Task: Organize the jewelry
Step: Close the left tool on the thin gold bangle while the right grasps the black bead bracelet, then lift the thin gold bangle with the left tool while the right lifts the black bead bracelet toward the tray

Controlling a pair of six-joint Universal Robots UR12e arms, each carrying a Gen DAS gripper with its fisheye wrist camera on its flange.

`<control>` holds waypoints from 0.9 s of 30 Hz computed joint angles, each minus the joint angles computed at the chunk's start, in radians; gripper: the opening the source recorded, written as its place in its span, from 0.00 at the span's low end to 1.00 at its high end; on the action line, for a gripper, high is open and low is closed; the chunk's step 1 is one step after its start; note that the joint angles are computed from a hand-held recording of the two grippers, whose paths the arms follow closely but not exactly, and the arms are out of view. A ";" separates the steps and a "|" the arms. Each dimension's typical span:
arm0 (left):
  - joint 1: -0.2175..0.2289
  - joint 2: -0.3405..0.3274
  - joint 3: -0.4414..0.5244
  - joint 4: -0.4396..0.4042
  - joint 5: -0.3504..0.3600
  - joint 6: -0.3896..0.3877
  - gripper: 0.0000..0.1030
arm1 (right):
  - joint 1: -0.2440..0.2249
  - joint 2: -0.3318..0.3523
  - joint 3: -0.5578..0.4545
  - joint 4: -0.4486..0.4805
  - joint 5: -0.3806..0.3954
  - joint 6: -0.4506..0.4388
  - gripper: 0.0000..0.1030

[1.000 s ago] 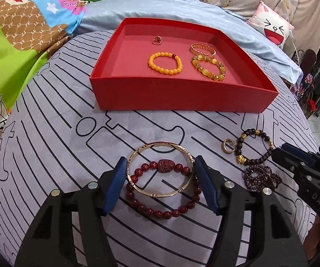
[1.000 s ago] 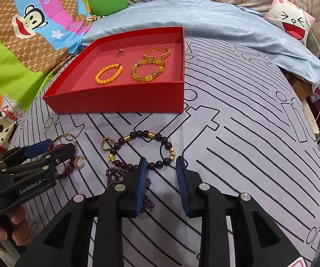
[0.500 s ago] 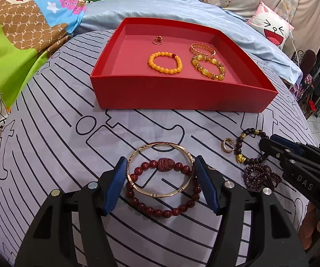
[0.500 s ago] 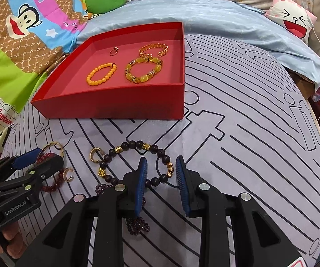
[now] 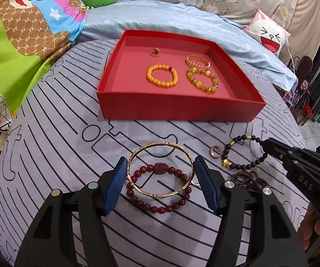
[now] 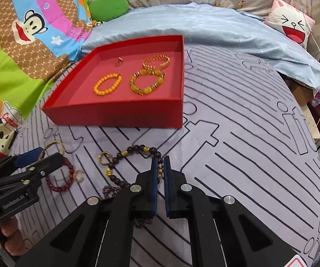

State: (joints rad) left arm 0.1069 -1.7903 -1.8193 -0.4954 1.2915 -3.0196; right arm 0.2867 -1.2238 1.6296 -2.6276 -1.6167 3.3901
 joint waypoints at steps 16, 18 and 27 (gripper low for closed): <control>0.011 0.053 -0.003 0.023 -0.024 0.010 0.57 | 0.010 -0.046 -0.024 -0.094 0.005 -0.047 0.05; 0.012 0.051 0.006 0.025 -0.022 0.014 0.57 | 0.010 -0.042 -0.037 -0.100 0.005 -0.054 0.05; 0.003 -0.003 0.103 0.061 -0.019 0.014 0.57 | 0.015 0.033 -0.171 -0.110 0.006 -0.095 0.01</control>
State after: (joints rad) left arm 0.1100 -1.7930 -1.7159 -0.4349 1.2724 -3.0054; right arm 0.3015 -1.1903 1.4590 -2.7374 -1.6111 3.2947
